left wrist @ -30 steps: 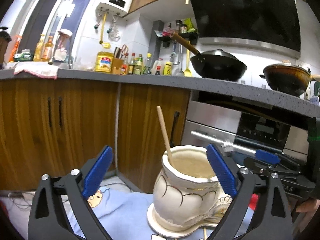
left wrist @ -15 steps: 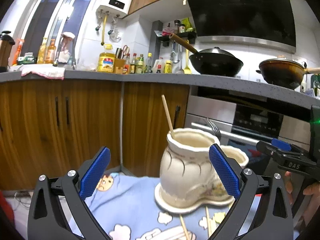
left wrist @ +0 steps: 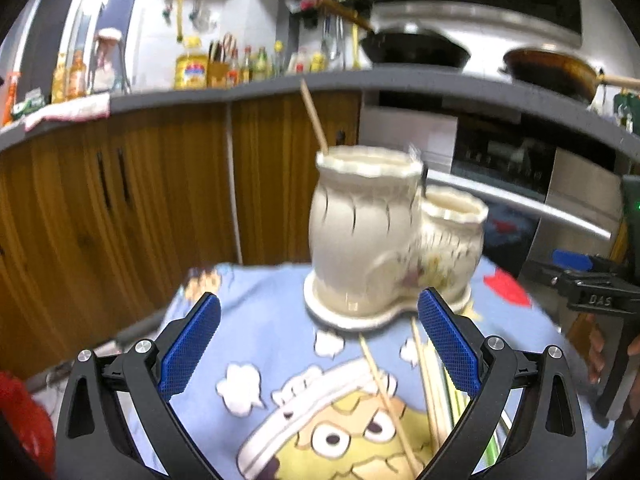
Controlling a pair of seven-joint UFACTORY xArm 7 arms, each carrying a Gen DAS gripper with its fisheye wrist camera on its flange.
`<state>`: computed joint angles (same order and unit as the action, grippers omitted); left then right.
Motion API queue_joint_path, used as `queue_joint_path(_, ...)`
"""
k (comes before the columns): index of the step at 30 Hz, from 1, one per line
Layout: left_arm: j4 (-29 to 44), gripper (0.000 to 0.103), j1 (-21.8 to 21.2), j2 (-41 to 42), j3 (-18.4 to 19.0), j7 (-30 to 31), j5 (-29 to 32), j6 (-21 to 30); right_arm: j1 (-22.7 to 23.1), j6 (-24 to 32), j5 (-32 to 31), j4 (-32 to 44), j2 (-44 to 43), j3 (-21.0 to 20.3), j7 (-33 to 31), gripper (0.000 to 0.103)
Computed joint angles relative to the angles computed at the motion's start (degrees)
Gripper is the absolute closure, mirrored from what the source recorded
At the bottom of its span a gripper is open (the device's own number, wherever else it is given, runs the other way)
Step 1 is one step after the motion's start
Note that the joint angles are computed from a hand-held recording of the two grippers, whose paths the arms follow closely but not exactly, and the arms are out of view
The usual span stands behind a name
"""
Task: Organize utensils
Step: 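Grasp another wooden chopstick with the left tool while the right tool grasps a gold fork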
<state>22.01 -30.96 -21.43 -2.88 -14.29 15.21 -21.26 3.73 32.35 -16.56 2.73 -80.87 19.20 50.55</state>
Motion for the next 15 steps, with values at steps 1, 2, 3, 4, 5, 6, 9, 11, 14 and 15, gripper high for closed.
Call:
queue_joint_path(1,0.47,0.005,-1.92,-0.07,1.82,-0.67,1.38,2.71,0.64,0.61,0.28,0.11,0.50,-0.10,-0.18,0.005)
queue_joint_path(2,0.87,0.005,-3.18,-0.18,2.83,-0.64,1.96,5.17,0.92,0.77,0.42,0.31,1.22,-0.32,-0.45,0.005)
queue_joint_path(3,1.37,0.005,-3.84,-0.30,3.01,-0.12,1.83,8.18,1.19,0.79,0.47,0.27,1.45,-0.54,-0.71,0.005)
queue_joint_path(4,1.58,0.005,-5.18,-0.28,3.99,0.58,1.54,10.02,1.63,1.10,0.60,0.34,1.61,-0.37,-0.75,0.005)
queue_joint_path(5,1.47,0.005,-7.04,-0.17,5.62,1.37,1.23,11.21,2.36,1.51,0.77,0.33,1.71,-0.22,-0.85,0.005)
queue_joint_path(6,1.61,0.005,-8.35,-0.22,6.68,2.11,0.69,12.34,3.09,1.98,0.99,0.38,1.92,-0.14,-0.93,0.005)
queue_joint_path(9,2.05,0.005,-9.53,-0.24,7.07,4.04,-1.19,15.99,4.63,3.06,1.70,1.33,4.75,-0.79,-1.94,0.005)
queue_joint_path(11,2.16,0.005,-8.70,-0.31,5.87,5.08,-2.32,17.16,4.89,3.59,1.92,2.23,7.33,-0.79,-2.44,0.005)
queue_joint_path(14,2.00,0.005,-6.90,-0.63,3.29,6.49,-3.72,18.69,6.13,2.24,2.32,1.92,8.65,-2.17,-3.88,0.005)
queue_joint_path(15,2.19,0.005,-6.50,-0.52,2.52,6.94,-4.25,19.27,6.57,1.48,2.61,1.62,8.67,-2.88,-4.46,0.005)
